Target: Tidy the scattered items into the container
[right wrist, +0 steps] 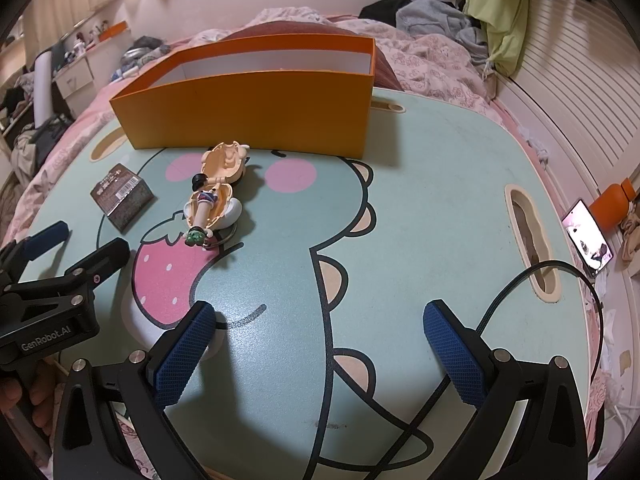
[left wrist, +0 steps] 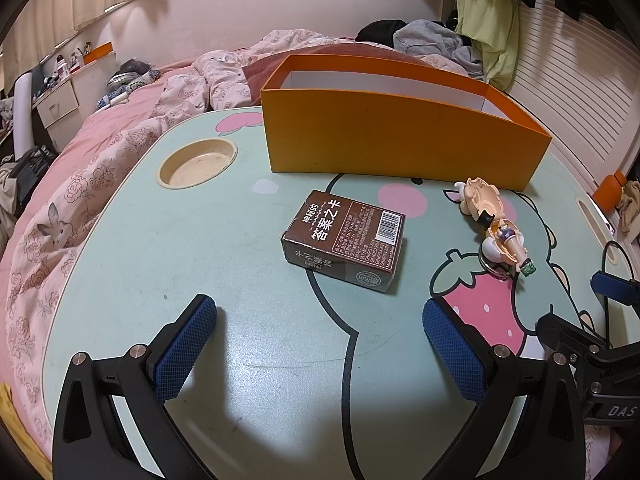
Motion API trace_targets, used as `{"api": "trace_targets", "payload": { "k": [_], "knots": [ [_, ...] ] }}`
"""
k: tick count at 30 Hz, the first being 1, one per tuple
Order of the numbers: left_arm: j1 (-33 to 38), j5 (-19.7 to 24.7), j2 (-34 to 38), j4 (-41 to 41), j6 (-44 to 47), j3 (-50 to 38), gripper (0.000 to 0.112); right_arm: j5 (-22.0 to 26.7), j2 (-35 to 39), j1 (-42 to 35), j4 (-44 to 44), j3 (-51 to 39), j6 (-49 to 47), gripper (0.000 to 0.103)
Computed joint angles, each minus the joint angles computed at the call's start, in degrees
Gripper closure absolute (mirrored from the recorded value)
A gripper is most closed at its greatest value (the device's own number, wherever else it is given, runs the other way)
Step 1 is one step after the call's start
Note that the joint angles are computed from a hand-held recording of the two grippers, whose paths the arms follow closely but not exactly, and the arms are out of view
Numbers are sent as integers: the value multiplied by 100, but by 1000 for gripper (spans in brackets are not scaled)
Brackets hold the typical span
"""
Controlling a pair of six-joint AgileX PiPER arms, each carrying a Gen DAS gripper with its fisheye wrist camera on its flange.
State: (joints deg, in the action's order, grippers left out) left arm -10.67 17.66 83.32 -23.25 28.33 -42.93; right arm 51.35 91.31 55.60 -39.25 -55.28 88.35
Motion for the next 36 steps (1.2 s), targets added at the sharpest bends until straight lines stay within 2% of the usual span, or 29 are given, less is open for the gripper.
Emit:
{"api": "trace_targets", "payload": {
  "k": [7, 12, 14, 16, 18, 19, 20, 23, 25, 27, 29, 31, 32, 34, 35, 36],
  "knots": [
    [3, -6, -23, 166, -231, 6, 10, -7, -15, -2, -4, 15, 3, 0],
    [476, 406, -97, -1553, 1413, -6, 10, -38, -22, -3, -10, 38, 22, 0],
    [554, 477, -247, -1804, 1666, 9, 10, -48, -18, -1, -17, 43, 33, 0],
    [450, 381, -421, -1447, 1499, -99, 10, -54, -28, -3, -19, 55, 35, 0],
    [200, 62, -583, -481, 741, -308, 10, -61, -34, -2, -25, 64, 39, 0],
    [165, 77, -623, -268, 628, -503, 10, -64, -38, -2, -26, 69, 40, 0],
    [166, 229, -632, -283, 732, -776, 10, -64, -41, -1, -29, 74, 44, 0],
    [333, 1050, -327, -1070, 1523, -1910, 10, -72, -54, -5, -33, 91, 44, 0],
    [319, 1775, 228, -856, 1166, -2944, 10, -78, -61, -4, -35, 99, 46, 0],
    [59, 2350, 1021, -93, 298, -4090, 11, -84, -69, -5, -40, 111, 50, 0],
    [-199, 3125, 1820, 548, -357, -5236, 21, -85, -75, -7, -41, 116, 49, 0],
    [-354, 3880, 2736, 861, -738, -6382, 38, -91, -85, -10, -45, 129, 50, 0],
    [-452, 4276, 3144, 1045, -924, -6897, 44, -92, -89, -12, -45, 133, 49, 0],
    [-619, 4742, 3551, 1324, -1198, -7304, 61, -109, -96, -18, -51, 144, 50, 0],
    [-687, 5026, 3823, 1464, -1354, -7585, 63, -122, -101, -20, -58, 153, 56, 0],
    [-729, 5108, 3938, 1527, -1433, -7650, 65, -133, -97, -22, -63, 153, 59, 0]
  ]
}}
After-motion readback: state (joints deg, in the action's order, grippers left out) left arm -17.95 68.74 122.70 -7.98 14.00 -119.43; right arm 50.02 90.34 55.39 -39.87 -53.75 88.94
